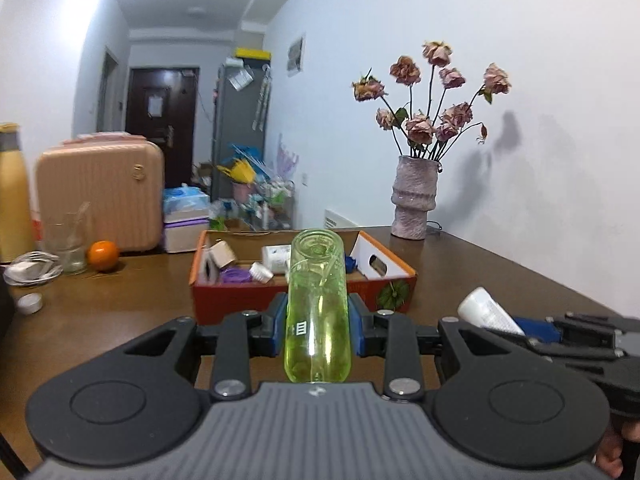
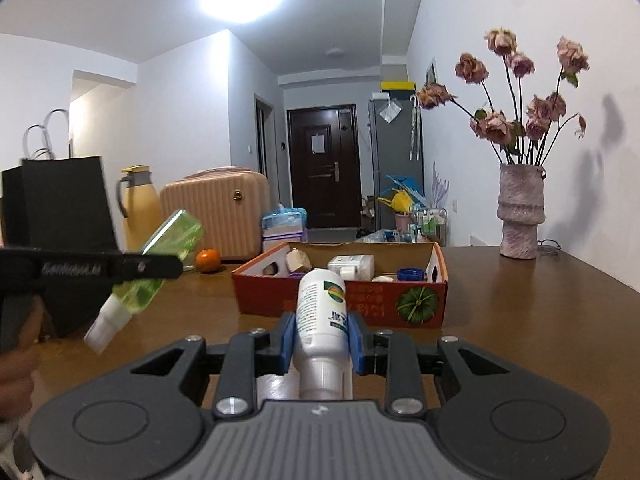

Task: Organize rigid objects
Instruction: 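Carry the green bottle and white tube up and over the box, then open both tools to drop the green bottle and white tube into the box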

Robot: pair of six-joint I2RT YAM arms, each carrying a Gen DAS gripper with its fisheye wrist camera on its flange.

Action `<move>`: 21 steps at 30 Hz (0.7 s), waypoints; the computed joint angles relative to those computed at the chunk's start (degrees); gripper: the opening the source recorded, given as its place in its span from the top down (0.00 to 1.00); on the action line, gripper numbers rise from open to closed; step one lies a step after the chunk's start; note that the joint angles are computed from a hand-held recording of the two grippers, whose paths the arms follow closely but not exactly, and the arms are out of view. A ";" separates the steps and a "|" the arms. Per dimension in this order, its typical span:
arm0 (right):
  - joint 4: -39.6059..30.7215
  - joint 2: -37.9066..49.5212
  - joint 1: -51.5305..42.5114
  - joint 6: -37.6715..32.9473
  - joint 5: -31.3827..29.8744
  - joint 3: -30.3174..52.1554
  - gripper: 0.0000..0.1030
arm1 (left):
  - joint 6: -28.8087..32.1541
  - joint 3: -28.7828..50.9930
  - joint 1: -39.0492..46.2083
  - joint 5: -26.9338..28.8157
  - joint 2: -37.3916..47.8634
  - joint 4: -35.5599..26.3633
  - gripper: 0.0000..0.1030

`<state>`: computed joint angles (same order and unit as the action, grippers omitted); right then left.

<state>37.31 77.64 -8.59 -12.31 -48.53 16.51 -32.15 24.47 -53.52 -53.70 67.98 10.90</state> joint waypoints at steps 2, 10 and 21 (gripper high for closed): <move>-0.75 6.55 2.87 0.97 3.12 7.50 0.74 | 6.79 2.43 10.09 10.38 3.09 5.82 0.70; -21.18 33.37 11.78 5.54 12.27 48.90 0.74 | 20.37 33.20 33.85 38.04 31.74 3.21 0.70; -37.03 58.05 21.40 -3.08 30.93 83.85 0.74 | 16.77 68.07 40.06 46.03 62.28 -11.41 0.70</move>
<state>0.28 135.69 12.81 -15.40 -17.59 100.36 -15.38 92.54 -13.46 -7.67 130.26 -0.51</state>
